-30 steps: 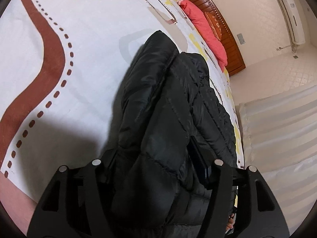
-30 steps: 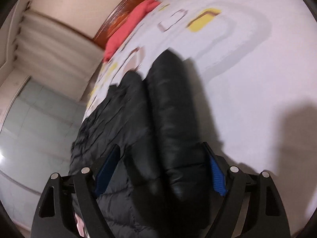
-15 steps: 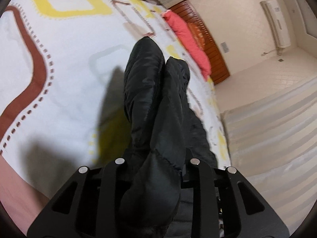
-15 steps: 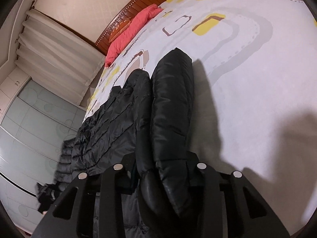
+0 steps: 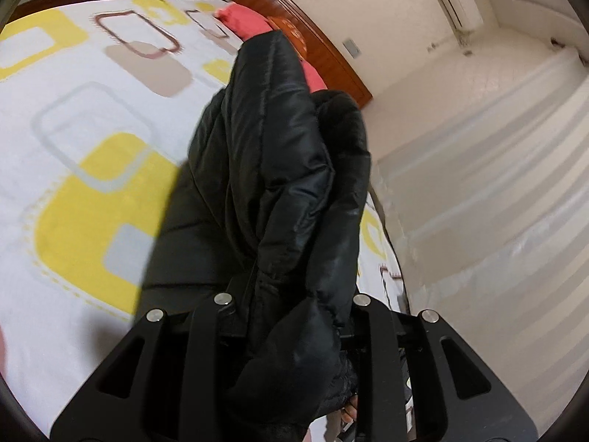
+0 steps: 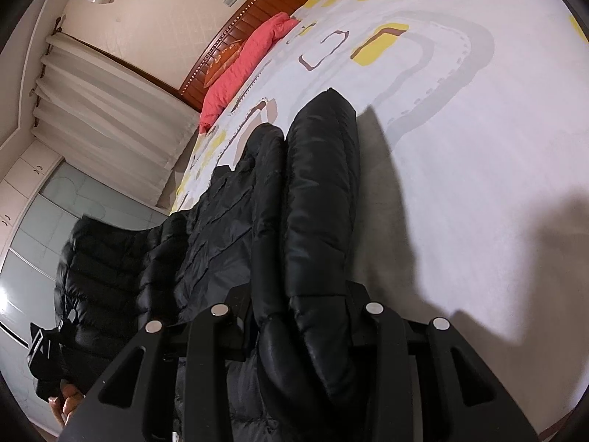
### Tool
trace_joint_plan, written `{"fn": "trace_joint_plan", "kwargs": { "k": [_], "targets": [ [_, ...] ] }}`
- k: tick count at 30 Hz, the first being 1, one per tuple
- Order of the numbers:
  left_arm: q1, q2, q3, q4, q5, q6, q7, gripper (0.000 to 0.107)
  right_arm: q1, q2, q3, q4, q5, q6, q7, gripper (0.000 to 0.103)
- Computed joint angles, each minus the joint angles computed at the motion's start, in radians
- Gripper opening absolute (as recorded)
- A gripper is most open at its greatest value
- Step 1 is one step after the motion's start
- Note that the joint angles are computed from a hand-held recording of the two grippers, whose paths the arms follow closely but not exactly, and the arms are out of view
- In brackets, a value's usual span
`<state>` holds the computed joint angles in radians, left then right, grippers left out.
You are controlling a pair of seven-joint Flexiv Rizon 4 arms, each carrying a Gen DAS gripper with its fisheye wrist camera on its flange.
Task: Fold large clothes
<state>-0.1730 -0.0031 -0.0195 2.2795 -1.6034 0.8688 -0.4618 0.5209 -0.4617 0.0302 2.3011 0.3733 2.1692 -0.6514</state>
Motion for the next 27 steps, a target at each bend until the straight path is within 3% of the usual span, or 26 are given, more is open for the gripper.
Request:
{"fn": "trace_joint_plan", "kwargs": {
  "k": [11, 27],
  "targets": [
    [-0.172, -0.041, -0.098, -0.012, -0.050, 0.209, 0.061, 0.025, -0.072, -0.002, 0.091, 0.090, -0.045, 0.140, 0.047, 0.034],
    [-0.314, -0.201, -0.154, -0.060, -0.068, 0.413, 0.159, 0.025, -0.153, -0.088, 0.142, 0.161, -0.165, 0.352, 0.163, 0.034]
  ]
}}
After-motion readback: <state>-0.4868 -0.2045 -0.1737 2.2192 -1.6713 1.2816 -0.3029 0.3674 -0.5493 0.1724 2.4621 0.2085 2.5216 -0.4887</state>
